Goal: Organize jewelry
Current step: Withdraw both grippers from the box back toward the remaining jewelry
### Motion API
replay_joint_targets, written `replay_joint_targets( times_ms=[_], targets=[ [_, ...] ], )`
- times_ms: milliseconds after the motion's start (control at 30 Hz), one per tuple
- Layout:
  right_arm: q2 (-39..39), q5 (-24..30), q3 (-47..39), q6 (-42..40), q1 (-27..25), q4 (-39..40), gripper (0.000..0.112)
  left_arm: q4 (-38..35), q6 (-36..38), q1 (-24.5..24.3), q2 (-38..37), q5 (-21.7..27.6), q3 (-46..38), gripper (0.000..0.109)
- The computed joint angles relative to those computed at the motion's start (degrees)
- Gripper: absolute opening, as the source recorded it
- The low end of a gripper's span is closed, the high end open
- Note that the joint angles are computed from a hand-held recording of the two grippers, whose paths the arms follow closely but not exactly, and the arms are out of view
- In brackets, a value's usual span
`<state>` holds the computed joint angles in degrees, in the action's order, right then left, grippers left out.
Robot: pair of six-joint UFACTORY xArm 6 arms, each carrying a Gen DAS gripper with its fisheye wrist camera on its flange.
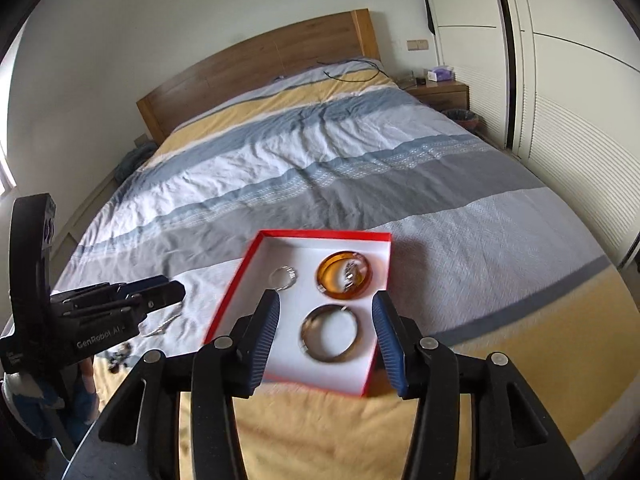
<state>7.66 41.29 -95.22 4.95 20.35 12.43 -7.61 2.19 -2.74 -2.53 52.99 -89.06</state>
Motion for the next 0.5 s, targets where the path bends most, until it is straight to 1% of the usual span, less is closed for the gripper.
replay_joint_targets(
  times_ms=[200, 300, 367, 433, 500],
  targets=[
    [-13.4, -3.1, 13.3, 1.6, 3.8, 0.8, 0.051, 2.2, -0.4, 1.1, -16.5, 0.3, 14.3, 0.028],
    [-18.7, -3.7, 18.3, 3.0, 5.2, 1.0, 0.051, 1.9, 1.3, 3.1, -25.9, -0.5, 22.3, 0.028],
    [-21.5, -3.7, 20.6, 4.4, 6.0, 0.4, 0.051, 2.2, 3.3, 5.6, -32.2, 0.0, 26.7, 0.028],
    [-24.5, -3.6, 23.1, 5.7, 6.7, -0.3, 0.051, 2.1, 5.4, 9.1, -37.2, 1.7, 29.5, 0.028],
    [-26.9, -3.7, 25.0, 7.0, 7.2, -1.0, 0.051, 1.2, 7.5, 14.7, -42.1, 3.7, 31.6, 0.028]
  ],
)
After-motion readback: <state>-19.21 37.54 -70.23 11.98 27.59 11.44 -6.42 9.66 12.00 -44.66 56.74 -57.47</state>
